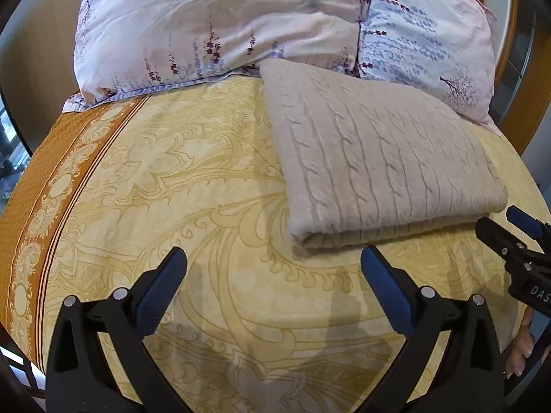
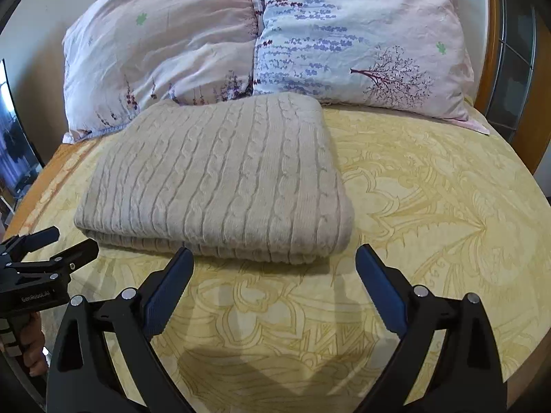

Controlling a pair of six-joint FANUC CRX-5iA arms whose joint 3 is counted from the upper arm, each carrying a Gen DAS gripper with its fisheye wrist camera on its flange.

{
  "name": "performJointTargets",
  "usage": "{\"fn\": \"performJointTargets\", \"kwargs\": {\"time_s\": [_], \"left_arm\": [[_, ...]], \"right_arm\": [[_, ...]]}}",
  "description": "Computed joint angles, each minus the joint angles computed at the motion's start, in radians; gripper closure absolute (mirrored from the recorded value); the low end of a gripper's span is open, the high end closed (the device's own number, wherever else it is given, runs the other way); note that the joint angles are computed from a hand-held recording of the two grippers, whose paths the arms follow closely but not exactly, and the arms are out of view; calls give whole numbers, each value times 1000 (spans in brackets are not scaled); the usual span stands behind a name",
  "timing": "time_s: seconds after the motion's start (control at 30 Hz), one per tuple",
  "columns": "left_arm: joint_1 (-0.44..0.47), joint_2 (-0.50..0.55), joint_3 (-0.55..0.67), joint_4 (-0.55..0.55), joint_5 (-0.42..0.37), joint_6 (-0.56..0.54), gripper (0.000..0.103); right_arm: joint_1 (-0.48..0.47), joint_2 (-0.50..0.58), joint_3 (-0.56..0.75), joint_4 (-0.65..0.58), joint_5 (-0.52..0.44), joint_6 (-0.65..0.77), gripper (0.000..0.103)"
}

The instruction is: Fold small clothes

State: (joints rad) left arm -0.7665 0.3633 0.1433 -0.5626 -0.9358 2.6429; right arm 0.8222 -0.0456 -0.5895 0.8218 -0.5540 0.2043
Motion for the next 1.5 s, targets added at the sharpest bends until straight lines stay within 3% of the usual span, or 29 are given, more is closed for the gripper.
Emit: {"fn": "performJointTargets", "kwargs": {"time_s": [0.63,1.5], "left_arm": [[0,43,44,35,-46,-54,2],[-9,43,47,14,-48,-31,2]], "right_arm": [[29,42,48,-74,-74,41,6],[35,73,99,-148,-143,97,1]]}}
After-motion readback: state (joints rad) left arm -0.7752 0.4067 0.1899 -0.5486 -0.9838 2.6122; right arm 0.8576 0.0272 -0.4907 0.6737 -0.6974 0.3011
